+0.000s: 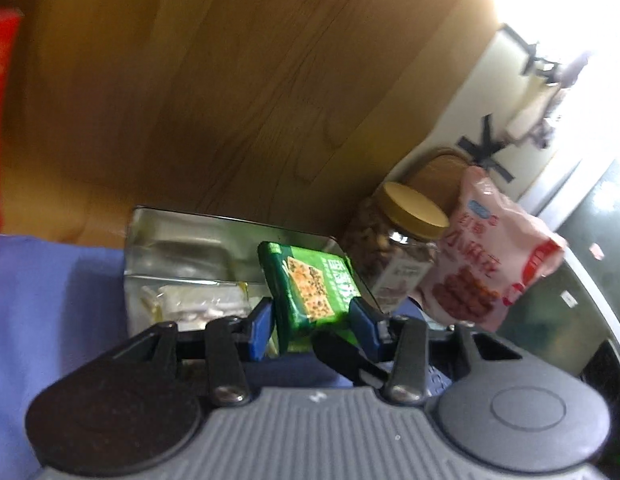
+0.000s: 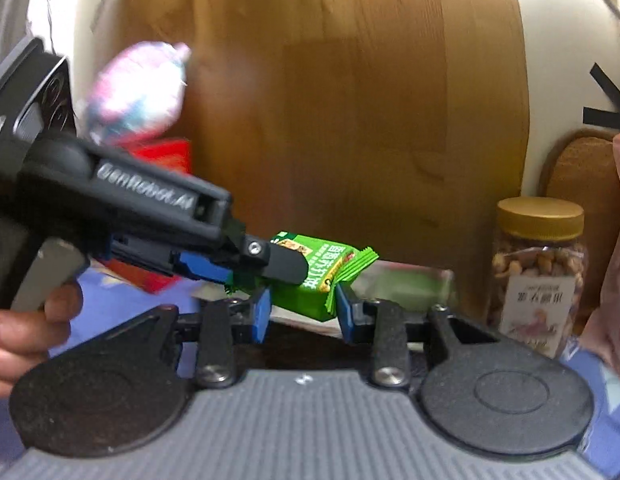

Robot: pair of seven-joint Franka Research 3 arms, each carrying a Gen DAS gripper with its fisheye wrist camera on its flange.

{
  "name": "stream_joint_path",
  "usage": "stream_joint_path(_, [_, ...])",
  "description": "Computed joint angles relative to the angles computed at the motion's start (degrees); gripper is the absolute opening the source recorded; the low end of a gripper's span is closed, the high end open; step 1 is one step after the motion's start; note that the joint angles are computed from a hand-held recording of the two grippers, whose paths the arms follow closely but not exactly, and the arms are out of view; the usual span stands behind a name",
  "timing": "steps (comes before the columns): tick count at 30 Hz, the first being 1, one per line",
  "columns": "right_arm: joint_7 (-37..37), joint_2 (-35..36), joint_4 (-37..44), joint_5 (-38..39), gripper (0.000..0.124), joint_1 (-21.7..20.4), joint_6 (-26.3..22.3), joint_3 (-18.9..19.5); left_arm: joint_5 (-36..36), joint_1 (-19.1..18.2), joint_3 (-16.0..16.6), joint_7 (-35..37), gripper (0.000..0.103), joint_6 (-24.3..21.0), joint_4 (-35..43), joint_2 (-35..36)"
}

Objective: Organize snacks
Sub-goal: 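Carry the green biscuit pack into the tin box and release, then move the left gripper toward the green jelly bag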

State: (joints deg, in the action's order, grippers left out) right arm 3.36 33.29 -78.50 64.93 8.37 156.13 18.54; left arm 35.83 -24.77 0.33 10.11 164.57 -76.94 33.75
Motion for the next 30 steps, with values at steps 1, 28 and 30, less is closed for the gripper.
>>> stream_joint_path(1, [-0.7,1.3,1.1,-1.2,0.040,1.1,1.9,-0.6,-1.8,1.4,-1.7,2.3,0.042,-0.4,2.7,2.3])
stream_joint_path(28, [9.4,-20.6,-26.1,-0.6,0.045,-3.6,-37.9,-10.5,42.7,-16.2,9.0,-53.4,0.056,-2.2,-37.1,-26.3])
stream_joint_path(30, [7.4,-21.8,-27.8,1.2,0.045,-2.9,-36.3,-11.8,43.8,-15.3,7.5,-55.9,0.056,-3.1,-38.7,-27.6])
